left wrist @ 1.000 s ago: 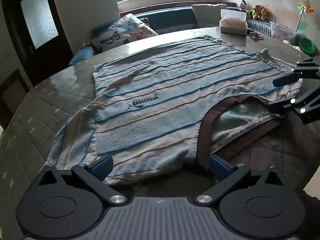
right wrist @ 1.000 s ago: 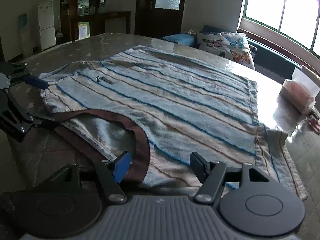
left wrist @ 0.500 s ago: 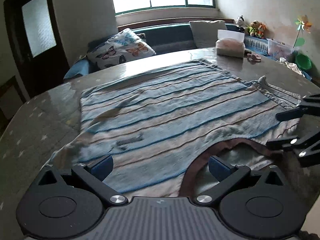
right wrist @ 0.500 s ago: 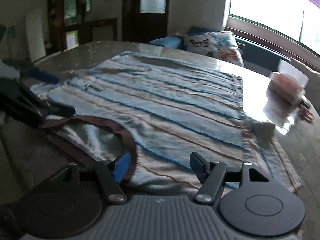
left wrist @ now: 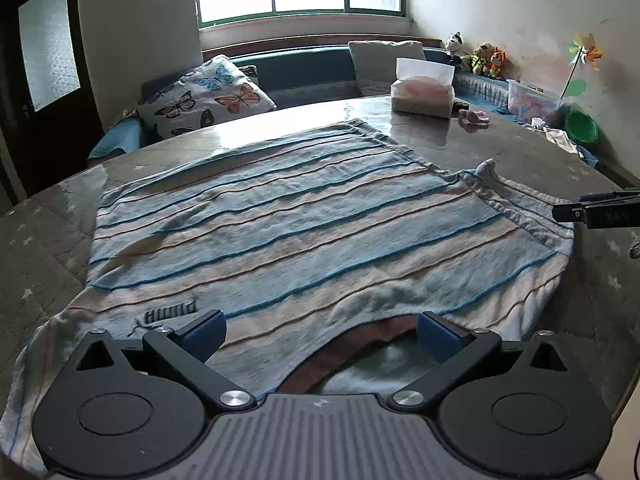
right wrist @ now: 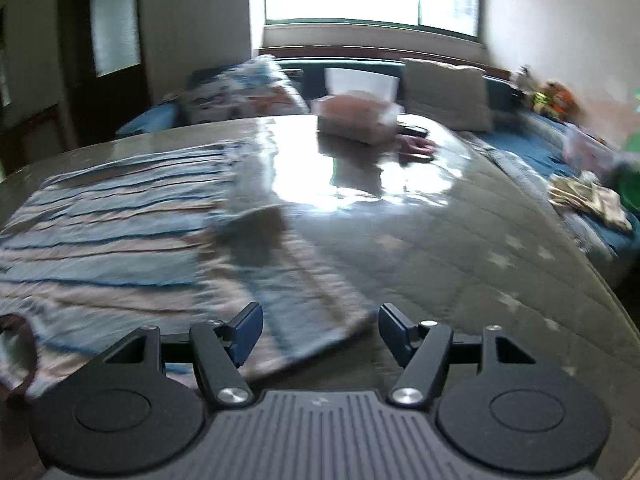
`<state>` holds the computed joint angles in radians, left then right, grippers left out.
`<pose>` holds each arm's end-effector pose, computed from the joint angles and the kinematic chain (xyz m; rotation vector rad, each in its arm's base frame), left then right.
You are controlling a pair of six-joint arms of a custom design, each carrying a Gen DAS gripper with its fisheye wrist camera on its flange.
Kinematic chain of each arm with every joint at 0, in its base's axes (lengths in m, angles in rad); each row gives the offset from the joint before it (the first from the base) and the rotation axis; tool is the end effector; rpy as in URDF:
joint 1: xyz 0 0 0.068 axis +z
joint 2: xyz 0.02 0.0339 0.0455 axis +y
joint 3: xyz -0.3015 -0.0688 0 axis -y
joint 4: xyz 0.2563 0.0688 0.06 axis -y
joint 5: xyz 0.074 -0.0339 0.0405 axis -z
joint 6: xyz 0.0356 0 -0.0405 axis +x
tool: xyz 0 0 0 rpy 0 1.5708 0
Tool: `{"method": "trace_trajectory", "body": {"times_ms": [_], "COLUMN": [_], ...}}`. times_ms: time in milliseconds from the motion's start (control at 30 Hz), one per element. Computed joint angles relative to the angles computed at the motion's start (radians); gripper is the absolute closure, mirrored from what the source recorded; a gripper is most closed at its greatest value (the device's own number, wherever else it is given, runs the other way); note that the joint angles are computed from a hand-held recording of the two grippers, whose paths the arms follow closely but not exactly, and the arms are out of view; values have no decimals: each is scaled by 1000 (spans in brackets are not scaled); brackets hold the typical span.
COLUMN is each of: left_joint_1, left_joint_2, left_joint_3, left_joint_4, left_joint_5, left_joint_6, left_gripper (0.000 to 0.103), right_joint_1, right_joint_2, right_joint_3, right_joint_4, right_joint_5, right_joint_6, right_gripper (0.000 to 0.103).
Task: Fold clothes
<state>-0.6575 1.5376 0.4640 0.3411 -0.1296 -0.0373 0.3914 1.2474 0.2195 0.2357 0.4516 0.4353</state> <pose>0.2135 -0.1591 0.1451 0.6396 2.2142 -0.2089 0.1746 0.0552 0.1354 0.2623 2.2528 -0.1029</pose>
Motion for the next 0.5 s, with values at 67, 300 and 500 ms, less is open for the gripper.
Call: {"method": "trace_trajectory", "body": {"times_ms": [67, 300, 500], "left_joint_1": [-10, -31, -32], "left_joint_2": [16, 66, 81], "left_joint_3": [18, 57, 60], "left_joint_4": [-4, -6, 2], "left_joint_5": [0, -4, -9], "left_joint_6": [-6, -22, -30], "left_gripper": [0, 0, 0], "right_joint_1": [-39, -64, -33], "right_joint_2": [9, 44, -24], "right_joint_3": [-10, -27, -24], "right_joint_4": [19, 81, 46], "right_joint_5": [-11, -33, -30], "right_joint_6": [-10, -1, 19], "right_gripper": [40, 74, 96]}}
